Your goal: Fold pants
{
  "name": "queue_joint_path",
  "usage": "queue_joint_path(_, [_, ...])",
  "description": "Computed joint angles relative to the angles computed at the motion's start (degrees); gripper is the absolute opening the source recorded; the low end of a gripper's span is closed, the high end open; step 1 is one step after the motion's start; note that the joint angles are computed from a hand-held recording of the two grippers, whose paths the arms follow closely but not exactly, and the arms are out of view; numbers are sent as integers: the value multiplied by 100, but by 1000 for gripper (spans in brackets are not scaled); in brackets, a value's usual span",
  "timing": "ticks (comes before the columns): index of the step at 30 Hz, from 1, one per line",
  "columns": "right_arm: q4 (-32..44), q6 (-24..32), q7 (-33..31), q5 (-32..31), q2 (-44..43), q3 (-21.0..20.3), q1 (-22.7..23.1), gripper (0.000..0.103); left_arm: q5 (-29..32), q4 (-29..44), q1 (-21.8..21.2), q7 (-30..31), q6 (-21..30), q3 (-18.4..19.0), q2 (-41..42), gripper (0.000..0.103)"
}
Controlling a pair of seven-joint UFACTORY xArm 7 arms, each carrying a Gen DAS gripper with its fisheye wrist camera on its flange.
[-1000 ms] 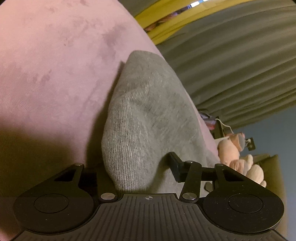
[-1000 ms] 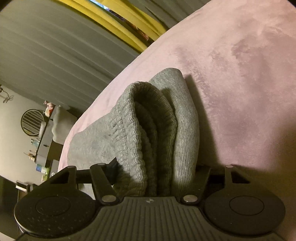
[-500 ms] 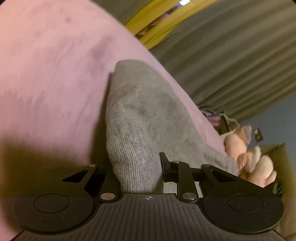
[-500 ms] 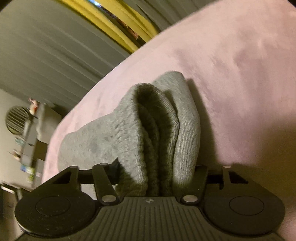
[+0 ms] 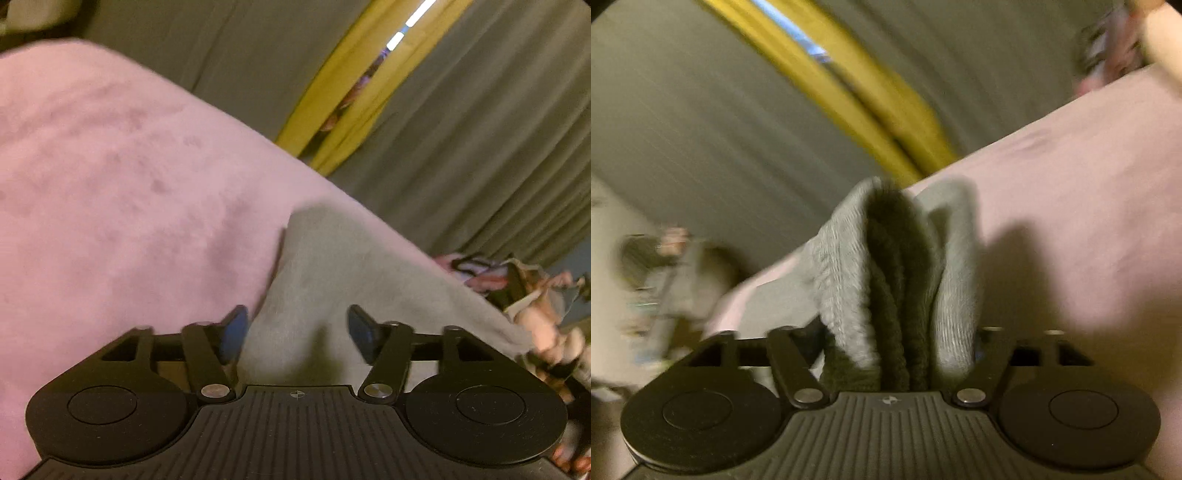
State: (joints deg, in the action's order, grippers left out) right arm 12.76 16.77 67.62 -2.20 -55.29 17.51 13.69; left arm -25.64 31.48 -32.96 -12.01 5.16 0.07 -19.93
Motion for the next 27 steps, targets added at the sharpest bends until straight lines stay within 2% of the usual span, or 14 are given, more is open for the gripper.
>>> queue_joint_path(1, [-61, 215, 172, -85, -343, 253, -182, 84, -12, -131, -51, 58, 11, 21, -147, 81])
queue_joint_path(2, [-164, 276, 263, -79, -595, 276, -124, 85, -94, -277, -209, 158, 15, 123, -299, 83])
queue_joint_path(4, [-485, 343, 384, 92, -1152, 126, 346, 85, -165, -584, -375, 232, 149, 204, -649, 87])
queue_joint_path(8, [-1075, 734, 1095, 470, -2161, 304, 1334, 85, -145, -1237, -472, -52, 328, -54, -1290, 89])
queue_joint_path(11, [-1318, 671, 1699, 558, -2084, 472, 1698, 85, -6, -1599, -470, -587, 148, -461, -1426, 89])
queue_joint_path(13, [-1450, 320, 2112, 592, -1787, 485, 1673, 85, 136, -1844, -409, -914, -136, -763, -1490, 90])
queue_joint_path(16, [-1671, -782, 2785, 605, -1231, 598, 1408, 85, 500, -1997, 268, -1579, -289, -1571, -1585, 91])
queue_joint_path(17, [-1584, -948, 2840, 537, -872, 574, 1266, 87, 550, -2040, 444, -1785, -426, -1711, -1598, 91])
queue_joint_path(19, [-1393, -1184, 3227, 398, -358, 907, 942, 88, 543, -2176, 599, -2145, -842, -1780, -1615, 94])
queue_joint_path(21, [-1400, -1313, 3868, 350, -282, 1421, 688, 90, 503, -2326, 925, -2598, -1033, -2018, -1725, 95])
queue_joint_path(23, [-1349, -1675, 4423, 326, -20, 1796, 224, 92, 475, -2432, 739, -2796, -1195, -1628, -1663, 95])
queue_joint_path(25, [-1291, -1600, 4802, 312, -7, 1902, 104, 91, 456, -2469, 592, -3029, -1190, -1316, -1645, 95])
queue_joint_path(26, [-1238, -1454, 4904, 246, -109, 1966, 72, 86, 477, -2493, 538, -3116, -1206, -1203, -1649, 95])
queue_joint_path(27, [-1182, -1335, 4883, 113, -208, 1996, 59, 55, 527, -2508, 482, -3168, -1259, -1095, -1627, 95])
